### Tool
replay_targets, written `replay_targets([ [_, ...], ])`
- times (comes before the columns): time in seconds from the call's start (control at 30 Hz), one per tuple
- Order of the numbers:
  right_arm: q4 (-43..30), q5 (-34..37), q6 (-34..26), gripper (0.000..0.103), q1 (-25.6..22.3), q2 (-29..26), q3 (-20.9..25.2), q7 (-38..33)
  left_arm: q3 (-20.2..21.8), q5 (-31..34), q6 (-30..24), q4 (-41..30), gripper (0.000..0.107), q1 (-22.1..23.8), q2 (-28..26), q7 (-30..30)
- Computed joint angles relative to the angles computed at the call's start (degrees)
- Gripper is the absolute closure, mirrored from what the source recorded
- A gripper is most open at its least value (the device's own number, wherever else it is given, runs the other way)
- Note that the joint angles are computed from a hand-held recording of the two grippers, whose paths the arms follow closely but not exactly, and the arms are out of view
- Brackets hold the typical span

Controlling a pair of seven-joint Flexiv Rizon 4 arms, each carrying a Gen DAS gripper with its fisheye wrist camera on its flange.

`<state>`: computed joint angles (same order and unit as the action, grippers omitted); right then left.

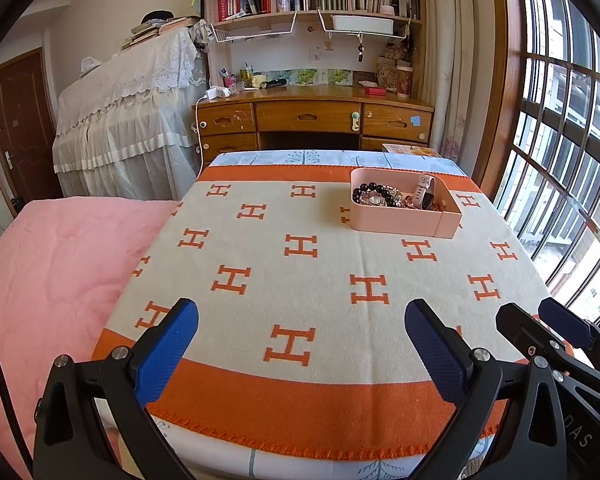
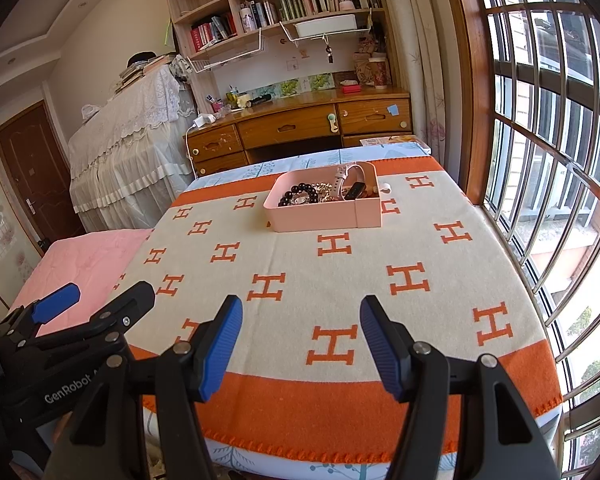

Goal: Organize jewelry

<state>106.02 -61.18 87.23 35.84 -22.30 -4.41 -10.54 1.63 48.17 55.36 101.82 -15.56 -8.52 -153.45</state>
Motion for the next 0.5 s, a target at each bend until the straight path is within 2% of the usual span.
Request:
replay_targets([
  [0.5,0.06,-0.17,0.07,0.041,-0.03,-0.02,0.01,0.17,-0.12,-0.46,-0.10,0.12,0.005,-0.01,0.01,0.14],
])
